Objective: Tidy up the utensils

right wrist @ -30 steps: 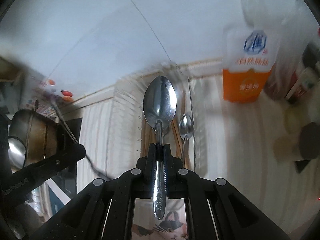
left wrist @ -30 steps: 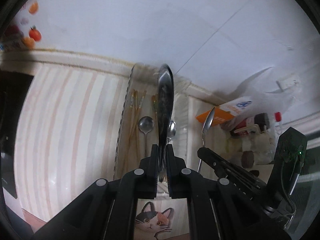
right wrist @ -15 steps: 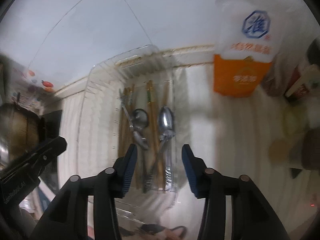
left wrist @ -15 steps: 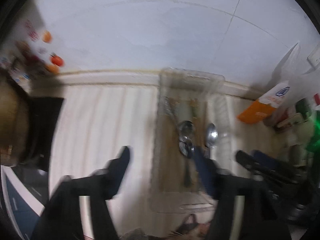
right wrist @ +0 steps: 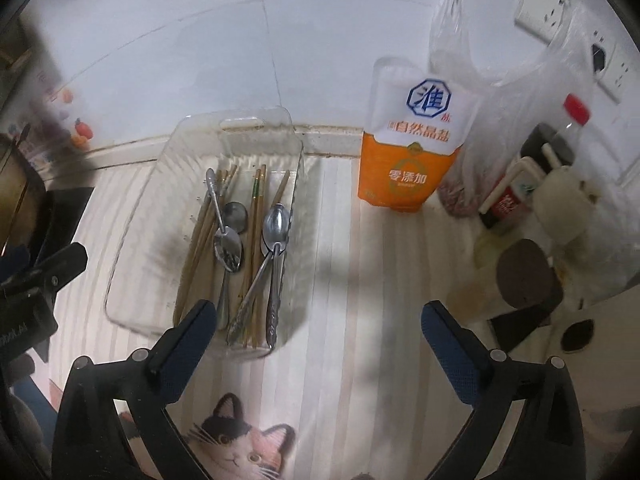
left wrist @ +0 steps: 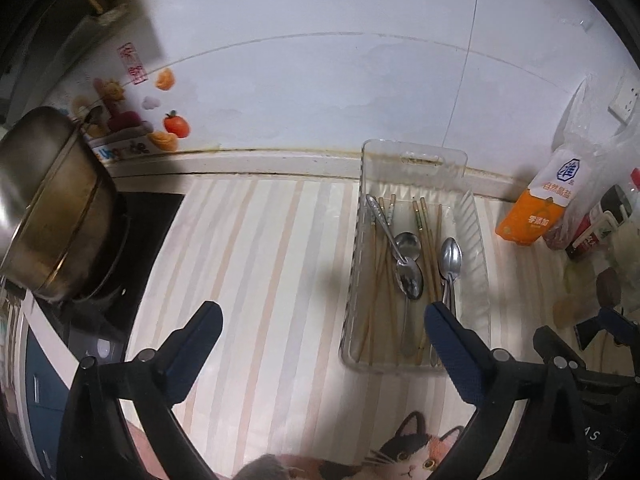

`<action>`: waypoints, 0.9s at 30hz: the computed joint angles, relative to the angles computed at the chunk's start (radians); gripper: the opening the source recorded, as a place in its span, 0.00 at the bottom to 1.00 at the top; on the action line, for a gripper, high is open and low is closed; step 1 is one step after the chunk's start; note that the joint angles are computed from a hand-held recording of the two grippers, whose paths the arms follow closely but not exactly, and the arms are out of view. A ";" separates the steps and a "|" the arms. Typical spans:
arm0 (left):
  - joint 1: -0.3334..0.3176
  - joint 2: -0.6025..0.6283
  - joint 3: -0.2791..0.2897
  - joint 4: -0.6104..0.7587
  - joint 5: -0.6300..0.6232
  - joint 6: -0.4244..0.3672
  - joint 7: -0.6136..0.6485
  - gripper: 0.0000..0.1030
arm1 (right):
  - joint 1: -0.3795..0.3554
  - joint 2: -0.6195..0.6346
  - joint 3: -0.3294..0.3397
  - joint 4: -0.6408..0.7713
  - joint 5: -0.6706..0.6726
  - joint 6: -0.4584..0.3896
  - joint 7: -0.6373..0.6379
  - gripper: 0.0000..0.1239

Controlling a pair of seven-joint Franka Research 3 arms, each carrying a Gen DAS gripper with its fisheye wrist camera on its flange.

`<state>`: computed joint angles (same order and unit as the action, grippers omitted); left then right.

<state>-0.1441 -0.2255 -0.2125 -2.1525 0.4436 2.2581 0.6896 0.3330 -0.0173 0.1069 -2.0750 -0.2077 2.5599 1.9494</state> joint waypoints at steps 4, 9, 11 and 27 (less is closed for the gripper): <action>-0.016 -0.090 -0.005 -0.039 -0.022 -0.005 0.014 1.00 | 0.000 -0.115 0.009 -0.085 0.055 0.019 -0.018 0.83; -0.047 -0.243 -0.010 -0.099 -0.062 -0.025 0.061 1.00 | -0.015 -0.295 0.039 -0.197 0.128 0.025 -0.038 0.83; -0.063 -0.316 -0.009 -0.125 -0.082 -0.040 0.089 1.00 | -0.022 -0.378 0.056 -0.241 0.153 0.013 -0.039 0.83; -0.155 -0.696 -0.021 -0.166 -0.221 -0.185 0.203 1.00 | -0.017 -0.939 0.174 -0.374 0.293 -0.202 0.011 0.83</action>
